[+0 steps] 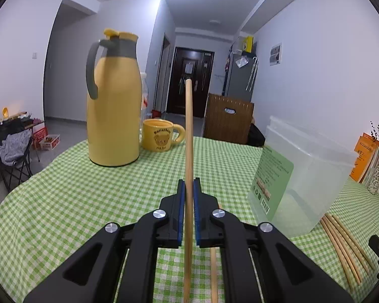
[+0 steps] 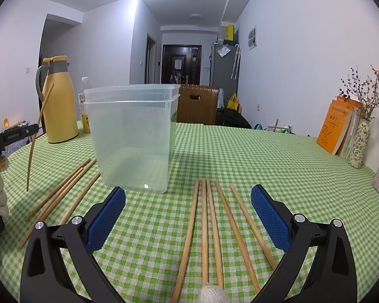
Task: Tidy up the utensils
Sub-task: 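Lift the chopstick upright off the table with the left gripper, then grasp a wooden chopstick with the right gripper while the left gripper holds its chopstick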
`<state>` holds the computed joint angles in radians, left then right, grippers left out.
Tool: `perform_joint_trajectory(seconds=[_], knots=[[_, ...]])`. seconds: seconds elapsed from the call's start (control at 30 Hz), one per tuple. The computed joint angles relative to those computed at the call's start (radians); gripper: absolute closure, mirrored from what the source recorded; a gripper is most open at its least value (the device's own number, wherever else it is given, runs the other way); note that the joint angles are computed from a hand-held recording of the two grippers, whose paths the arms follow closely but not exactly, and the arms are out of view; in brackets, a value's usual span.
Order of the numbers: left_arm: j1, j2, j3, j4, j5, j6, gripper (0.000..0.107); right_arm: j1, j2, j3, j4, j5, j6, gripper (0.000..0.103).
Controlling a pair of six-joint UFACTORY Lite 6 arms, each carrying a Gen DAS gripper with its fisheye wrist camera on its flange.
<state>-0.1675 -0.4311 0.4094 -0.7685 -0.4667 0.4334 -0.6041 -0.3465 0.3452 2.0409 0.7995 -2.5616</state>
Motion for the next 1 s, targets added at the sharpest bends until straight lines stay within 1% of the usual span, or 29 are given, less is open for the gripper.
perform_joint_trajectory(seconds=[0.1,0.17,0.27,0.37,0.43,0.47,0.5,0.53,0.57,0.6,0.63,0.67,0.7,0.73,0.8,0.87,0.93,1.0], knots=[[0.0,-0.027,-0.019,0.042,0.002,-0.03,0.103,-0.001,0.03,0.077,-0.101,-0.06,0.118,0.007],[-0.013,-0.047,-0.031,0.034,-0.008,-0.021,0.103,-0.01,0.078,0.169,-0.225,-0.103,0.244,0.007],[-0.027,-0.075,-0.046,0.025,-0.016,-0.008,0.103,-0.027,0.219,0.384,-0.513,-0.155,0.529,0.007],[-0.044,-0.092,-0.053,0.025,-0.014,0.002,0.103,-0.021,0.363,0.568,-0.767,-0.183,0.749,0.007],[-0.073,-0.105,-0.063,-0.01,-0.036,0.041,0.103,-0.014,0.479,0.712,-0.954,-0.19,0.936,0.007],[-0.085,-0.11,-0.067,-0.023,-0.046,0.055,0.103,-0.008,0.513,0.752,-1.007,-0.197,0.987,0.007],[-0.097,-0.115,-0.071,-0.037,-0.056,0.07,0.103,0.003,0.56,0.809,-1.095,-0.205,1.064,0.007],[-0.108,-0.117,-0.073,-0.054,-0.066,0.087,0.103,0.005,0.58,0.832,-1.146,-0.202,1.1,0.009],[-0.115,-0.119,-0.073,-0.066,-0.069,0.098,0.103,0.019,0.615,0.875,-1.239,-0.197,1.173,0.023],[-0.114,-0.119,-0.072,-0.062,-0.065,0.096,0.103,0.033,0.638,0.902,-1.315,-0.191,1.238,0.042],[-0.115,-0.117,-0.072,-0.063,-0.065,0.096,0.103,0.045,0.669,0.936,-1.391,-0.177,1.307,0.046],[-0.115,-0.116,-0.071,-0.063,-0.065,0.096,0.103,0.054,0.699,0.969,-1.453,-0.159,1.366,0.047],[-0.116,-0.119,-0.076,-0.062,-0.066,0.093,0.103,0.062,0.727,0.997,-1.51,-0.147,1.418,0.052],[-0.116,-0.122,-0.078,-0.061,-0.065,0.092,0.103,0.069,0.746,1.016,-1.554,-0.141,1.455,0.06],[-0.117,-0.128,-0.082,-0.062,-0.067,0.093,0.103,0.077,0.769,1.043,-1.609,-0.122,1.496,0.068],[-0.116,-0.13,-0.082,-0.058,-0.064,0.091,0.103,0.092,0.776,1.051,-1.665,-0.124,1.538,0.072],[-0.116,-0.127,-0.079,-0.057,-0.061,0.093,0.103,0.114,0.788,1.062,-1.734,-0.121,1.593,0.079],[-0.112,-0.123,-0.077,-0.047,-0.056,0.085,0.103,0.135,0.807,1.081,-1.767,-0.111,1.633,0.081]])
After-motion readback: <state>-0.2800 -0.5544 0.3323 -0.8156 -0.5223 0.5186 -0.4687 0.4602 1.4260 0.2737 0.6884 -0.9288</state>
